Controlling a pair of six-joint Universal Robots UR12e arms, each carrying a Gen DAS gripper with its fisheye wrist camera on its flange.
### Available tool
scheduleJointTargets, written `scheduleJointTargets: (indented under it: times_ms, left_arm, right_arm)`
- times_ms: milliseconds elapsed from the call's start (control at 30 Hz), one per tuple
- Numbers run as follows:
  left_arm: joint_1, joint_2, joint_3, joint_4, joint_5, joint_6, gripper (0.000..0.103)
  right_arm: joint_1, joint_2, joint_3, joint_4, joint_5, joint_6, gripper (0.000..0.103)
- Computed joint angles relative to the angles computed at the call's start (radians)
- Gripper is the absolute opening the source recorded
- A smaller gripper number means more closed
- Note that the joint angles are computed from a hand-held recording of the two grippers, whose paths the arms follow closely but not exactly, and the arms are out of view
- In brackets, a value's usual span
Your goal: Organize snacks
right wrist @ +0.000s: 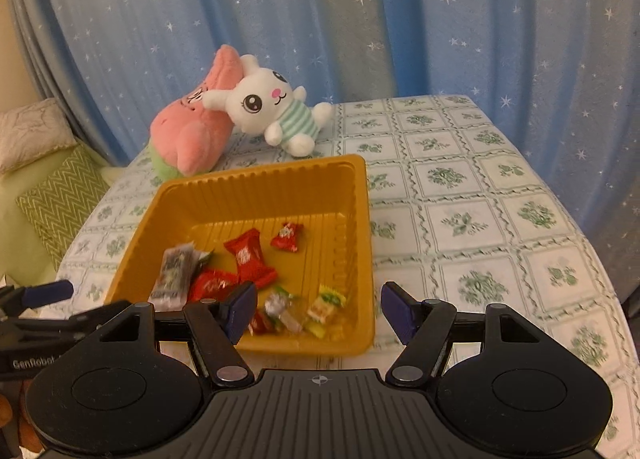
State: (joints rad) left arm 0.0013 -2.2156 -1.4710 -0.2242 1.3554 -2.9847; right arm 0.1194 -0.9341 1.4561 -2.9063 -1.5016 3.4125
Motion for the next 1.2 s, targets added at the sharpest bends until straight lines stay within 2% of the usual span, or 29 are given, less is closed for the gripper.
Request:
scheduleJointTargets:
  times_ms: [333, 533, 667, 933, 1200]
  left_arm:
    - [0.009, 0.095, -0.118, 0.043, -0.025, -0.036, 0.103]
    - [0.010, 0.167, -0.198, 0.060, 0.001, -0.045, 0.103]
    - [0.012, 0.216, -0.258, 0.081, 0.002, -0.049, 0.103]
    - [0.020, 0.302, -0.355, 0.111, -0.006, -0.110, 0.103]
    - [0.025, 0.373, -0.432, 0.120, -0.011, -0.118, 0.103]
  right_arm:
    - [0.020, -0.086, 0.107, -0.029, 0.000, 0.000, 0.069]
    - [0.036, -0.147, 0.182, -0.068, -0.020, -0.006, 0.069]
    - [0.043, -0.184, 0.225, -0.089, -0.022, 0.019, 0.069]
    - [0.062, -0.257, 0.309, -0.118, -0.031, 0.026, 0.069]
    - [0.080, -0.328, 0.389, -0.132, -0.055, 0.031, 0.069]
